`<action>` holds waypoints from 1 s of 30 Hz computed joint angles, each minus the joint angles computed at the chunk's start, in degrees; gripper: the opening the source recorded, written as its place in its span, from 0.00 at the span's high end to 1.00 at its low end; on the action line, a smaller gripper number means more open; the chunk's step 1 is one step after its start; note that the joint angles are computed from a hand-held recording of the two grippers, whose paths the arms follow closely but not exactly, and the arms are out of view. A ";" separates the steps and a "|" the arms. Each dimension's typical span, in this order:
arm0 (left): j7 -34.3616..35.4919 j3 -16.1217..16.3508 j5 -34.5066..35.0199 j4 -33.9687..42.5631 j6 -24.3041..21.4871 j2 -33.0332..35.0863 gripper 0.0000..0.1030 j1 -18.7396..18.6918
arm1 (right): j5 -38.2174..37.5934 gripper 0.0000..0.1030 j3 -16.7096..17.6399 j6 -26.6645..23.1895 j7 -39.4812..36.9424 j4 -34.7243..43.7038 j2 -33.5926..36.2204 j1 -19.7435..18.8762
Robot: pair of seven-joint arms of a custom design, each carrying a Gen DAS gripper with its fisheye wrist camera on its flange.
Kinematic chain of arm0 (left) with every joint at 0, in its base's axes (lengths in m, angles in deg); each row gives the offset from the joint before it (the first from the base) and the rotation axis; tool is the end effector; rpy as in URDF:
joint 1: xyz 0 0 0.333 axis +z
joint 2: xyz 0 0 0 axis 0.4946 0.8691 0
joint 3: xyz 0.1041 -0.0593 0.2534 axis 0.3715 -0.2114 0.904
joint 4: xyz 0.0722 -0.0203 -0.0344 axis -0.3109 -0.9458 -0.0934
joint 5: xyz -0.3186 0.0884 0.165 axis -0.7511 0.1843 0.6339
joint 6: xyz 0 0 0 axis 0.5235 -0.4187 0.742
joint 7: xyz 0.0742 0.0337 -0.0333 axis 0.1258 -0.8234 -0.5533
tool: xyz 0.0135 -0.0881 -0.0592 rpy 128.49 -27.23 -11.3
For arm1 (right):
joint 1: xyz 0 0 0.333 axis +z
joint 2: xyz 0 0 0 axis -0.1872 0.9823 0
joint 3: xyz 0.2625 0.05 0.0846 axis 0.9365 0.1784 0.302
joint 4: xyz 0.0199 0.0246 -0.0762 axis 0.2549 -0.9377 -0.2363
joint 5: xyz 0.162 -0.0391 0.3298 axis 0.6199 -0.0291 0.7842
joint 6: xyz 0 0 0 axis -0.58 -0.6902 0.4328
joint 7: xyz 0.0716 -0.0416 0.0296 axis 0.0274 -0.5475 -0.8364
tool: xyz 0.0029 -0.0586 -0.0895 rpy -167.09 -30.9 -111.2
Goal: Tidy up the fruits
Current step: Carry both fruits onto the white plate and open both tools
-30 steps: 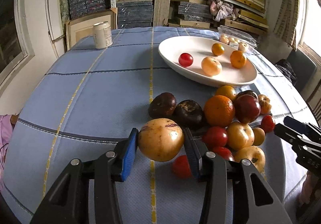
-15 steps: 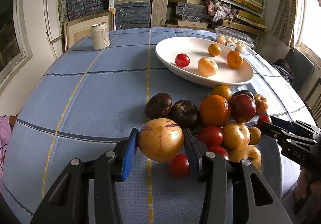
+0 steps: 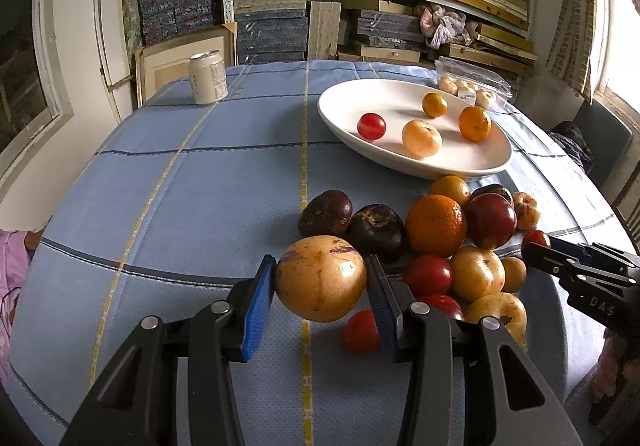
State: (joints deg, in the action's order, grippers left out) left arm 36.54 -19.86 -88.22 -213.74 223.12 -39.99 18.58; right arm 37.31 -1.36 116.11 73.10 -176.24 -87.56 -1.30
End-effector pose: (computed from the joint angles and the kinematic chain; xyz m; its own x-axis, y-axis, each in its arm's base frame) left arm 0.4690 -0.1486 0.4807 -0.3187 -0.9478 -0.0071 -0.6579 0.2266 -0.7182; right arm 0.4317 0.2155 0.4518 -0.0283 -0.9812 -0.1910 -0.7251 0.1517 -0.6717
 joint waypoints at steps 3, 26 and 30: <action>-0.82 -0.50 0.99 -0.26 0.65 -0.13 0.55 0.54 | -2.17 0.70 1.16 0.49 2.30 -0.51 -0.86 -1.41; -10.18 -3.23 9.22 23.61 -8.25 14.63 0.55 3.27 | -5.29 0.70 0.18 -0.72 1.14 14.23 5.16 -3.19; -12.79 -3.14 12.48 32.58 -11.71 21.66 0.56 2.09 | -5.10 0.70 -3.08 -0.23 1.32 17.75 9.89 -0.88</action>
